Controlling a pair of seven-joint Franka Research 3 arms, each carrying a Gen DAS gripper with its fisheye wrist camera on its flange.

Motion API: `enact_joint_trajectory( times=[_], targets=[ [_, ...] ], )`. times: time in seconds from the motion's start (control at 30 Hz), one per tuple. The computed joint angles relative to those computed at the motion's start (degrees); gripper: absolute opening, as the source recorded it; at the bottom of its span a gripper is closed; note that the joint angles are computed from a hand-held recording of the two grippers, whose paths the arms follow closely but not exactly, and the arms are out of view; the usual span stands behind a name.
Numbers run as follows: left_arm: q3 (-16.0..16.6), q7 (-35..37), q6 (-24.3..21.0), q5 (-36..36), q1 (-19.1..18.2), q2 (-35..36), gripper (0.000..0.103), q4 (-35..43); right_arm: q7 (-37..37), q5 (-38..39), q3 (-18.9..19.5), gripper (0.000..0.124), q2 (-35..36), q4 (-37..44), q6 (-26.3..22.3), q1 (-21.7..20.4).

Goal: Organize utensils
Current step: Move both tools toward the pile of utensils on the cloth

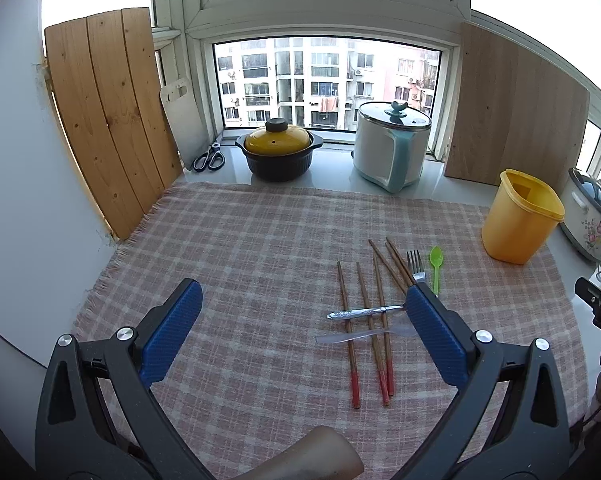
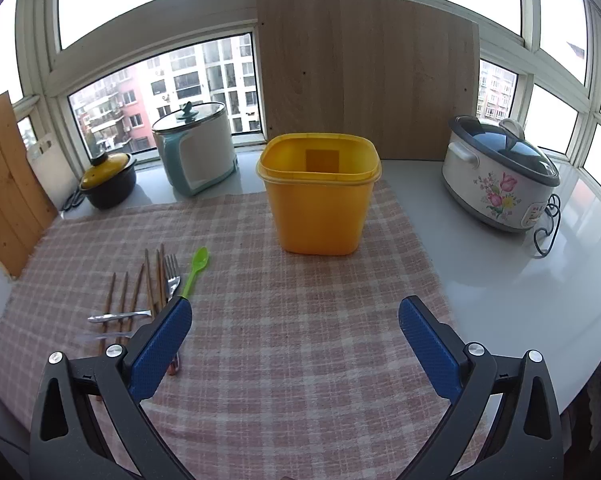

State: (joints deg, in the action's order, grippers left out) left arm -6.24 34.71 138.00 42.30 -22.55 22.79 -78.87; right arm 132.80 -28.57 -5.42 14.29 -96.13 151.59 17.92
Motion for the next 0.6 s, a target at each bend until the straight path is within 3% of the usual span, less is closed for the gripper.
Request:
enact_joint_trajectory(
  times=[0.3,0.6],
  targets=[
    [0.58,0.29,-0.92,0.02,0.45,1.12,0.103,0.45,-3.43,2.15,0.22,0.102,2.25,2.24,0.02,0.44],
    [0.69,0.61,6.44,-0.4,2.83,0.54,0.103,-3.53,-10.62,9.28,0.91,0.102,4.27,2.51,5.46,-0.43]
  ],
)
